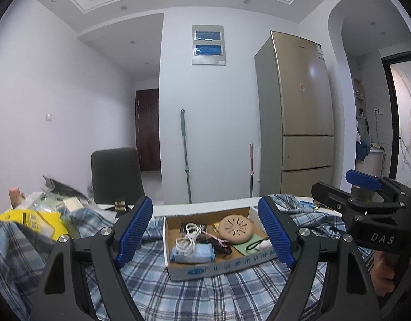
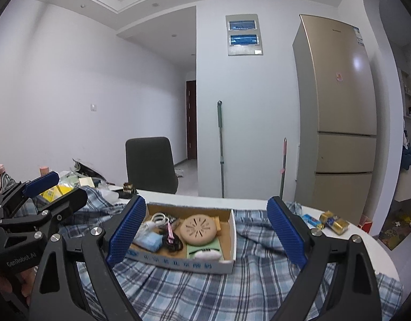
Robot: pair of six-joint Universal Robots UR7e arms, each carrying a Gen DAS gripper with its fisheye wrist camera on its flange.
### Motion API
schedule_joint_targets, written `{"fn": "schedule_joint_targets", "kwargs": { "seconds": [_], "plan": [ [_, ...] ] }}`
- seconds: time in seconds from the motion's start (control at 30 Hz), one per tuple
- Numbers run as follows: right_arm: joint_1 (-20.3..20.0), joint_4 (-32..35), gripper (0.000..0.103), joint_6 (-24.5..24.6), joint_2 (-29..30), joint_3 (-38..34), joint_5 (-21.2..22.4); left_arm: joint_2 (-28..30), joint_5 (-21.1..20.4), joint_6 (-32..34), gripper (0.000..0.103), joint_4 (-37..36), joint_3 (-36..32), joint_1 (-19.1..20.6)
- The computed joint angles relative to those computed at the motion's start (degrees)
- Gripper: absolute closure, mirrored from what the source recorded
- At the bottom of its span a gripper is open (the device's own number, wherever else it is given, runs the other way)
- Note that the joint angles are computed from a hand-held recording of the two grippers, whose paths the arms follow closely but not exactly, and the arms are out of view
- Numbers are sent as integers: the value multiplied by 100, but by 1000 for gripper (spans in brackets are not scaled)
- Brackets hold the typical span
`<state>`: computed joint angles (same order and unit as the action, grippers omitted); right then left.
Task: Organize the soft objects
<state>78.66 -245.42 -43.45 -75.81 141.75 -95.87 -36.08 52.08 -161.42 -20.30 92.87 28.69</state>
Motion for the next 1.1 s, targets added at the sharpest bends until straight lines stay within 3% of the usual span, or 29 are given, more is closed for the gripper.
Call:
{"fn": "schedule_joint_targets", "kwargs": {
  "seconds": [0.37,0.43,0.57,1.1],
  "plan": [
    [-425,-348,8,170,276,62,139,134,-30,-181,20,220,-136,107],
    [-452,-475,1,150,315,84,191,126,-3,-224,15,230,-133,128],
    [-440,-572,0,24,386,122,224,85,61,-307,0,210,-92,167],
    [-449,-576,0,91,350,133,197,-19,56,-301,0,1,82,141]
  ]
}}
